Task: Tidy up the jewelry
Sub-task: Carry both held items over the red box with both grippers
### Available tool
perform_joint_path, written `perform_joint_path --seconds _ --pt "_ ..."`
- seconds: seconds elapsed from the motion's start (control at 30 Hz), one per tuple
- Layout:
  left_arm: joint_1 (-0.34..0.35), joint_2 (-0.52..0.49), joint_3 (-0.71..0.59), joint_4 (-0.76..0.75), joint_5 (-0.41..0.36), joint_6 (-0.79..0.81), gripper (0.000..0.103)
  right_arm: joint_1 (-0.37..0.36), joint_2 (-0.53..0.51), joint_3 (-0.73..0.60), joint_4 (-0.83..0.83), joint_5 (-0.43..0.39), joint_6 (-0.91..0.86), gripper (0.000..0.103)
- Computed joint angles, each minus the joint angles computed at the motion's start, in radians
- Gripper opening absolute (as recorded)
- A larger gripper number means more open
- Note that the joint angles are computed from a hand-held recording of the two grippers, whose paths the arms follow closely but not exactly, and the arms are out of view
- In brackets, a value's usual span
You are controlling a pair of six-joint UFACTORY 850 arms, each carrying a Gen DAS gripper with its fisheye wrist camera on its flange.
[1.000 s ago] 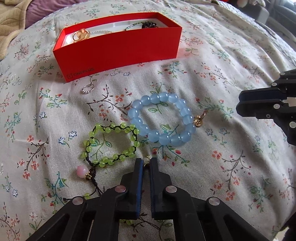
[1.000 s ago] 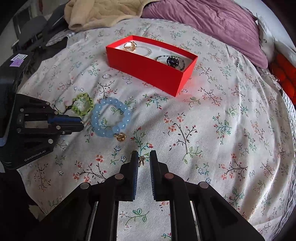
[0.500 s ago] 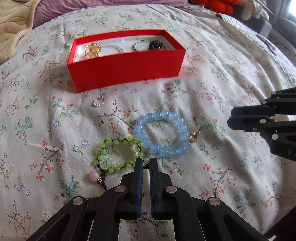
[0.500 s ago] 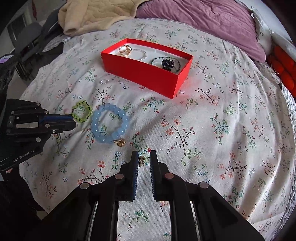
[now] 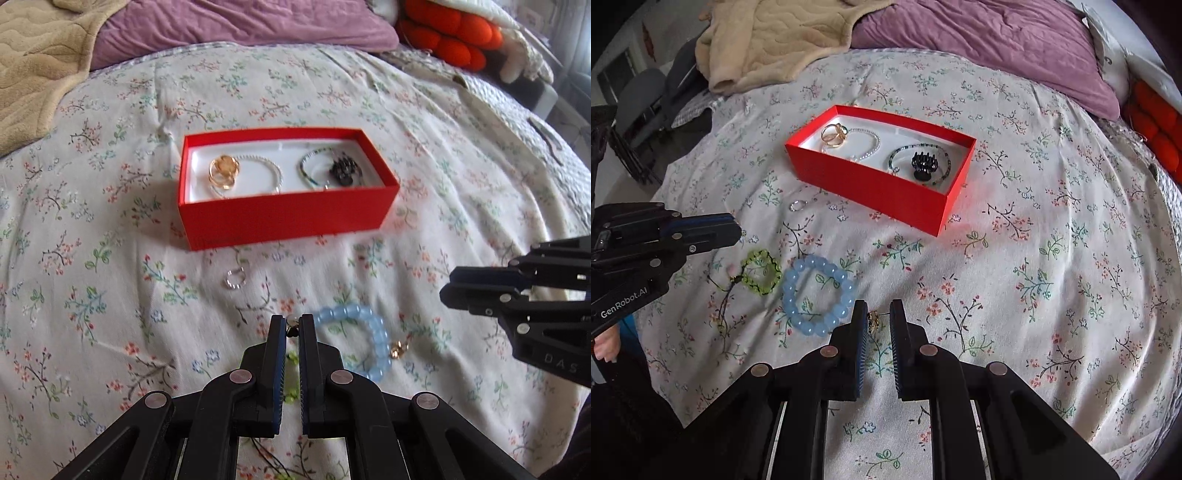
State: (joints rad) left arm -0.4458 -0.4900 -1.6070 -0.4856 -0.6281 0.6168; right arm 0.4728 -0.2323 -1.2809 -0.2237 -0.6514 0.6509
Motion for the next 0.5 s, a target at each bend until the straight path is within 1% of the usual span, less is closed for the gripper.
perform_joint_path --seconds 0.13,0.3,0.5 --pt "0.000 -0.039 -0.065 0.000 -0.009 -0.041 0.001 -0.020 -0.021 -0.040 0.025 0.010 -0.003 0.013" --pt "-0.002 -0.112 -0.168 -0.005 -0.019 -0.122 0.001 -0.047 -0.060 -0.096 0.046 0.025 0.021 0.013" --pt "-0.015 -0.190 -0.273 0.007 -0.019 -0.198 0.001 -0.072 -0.108 -0.152 0.019 0.045 0.059 0.013"
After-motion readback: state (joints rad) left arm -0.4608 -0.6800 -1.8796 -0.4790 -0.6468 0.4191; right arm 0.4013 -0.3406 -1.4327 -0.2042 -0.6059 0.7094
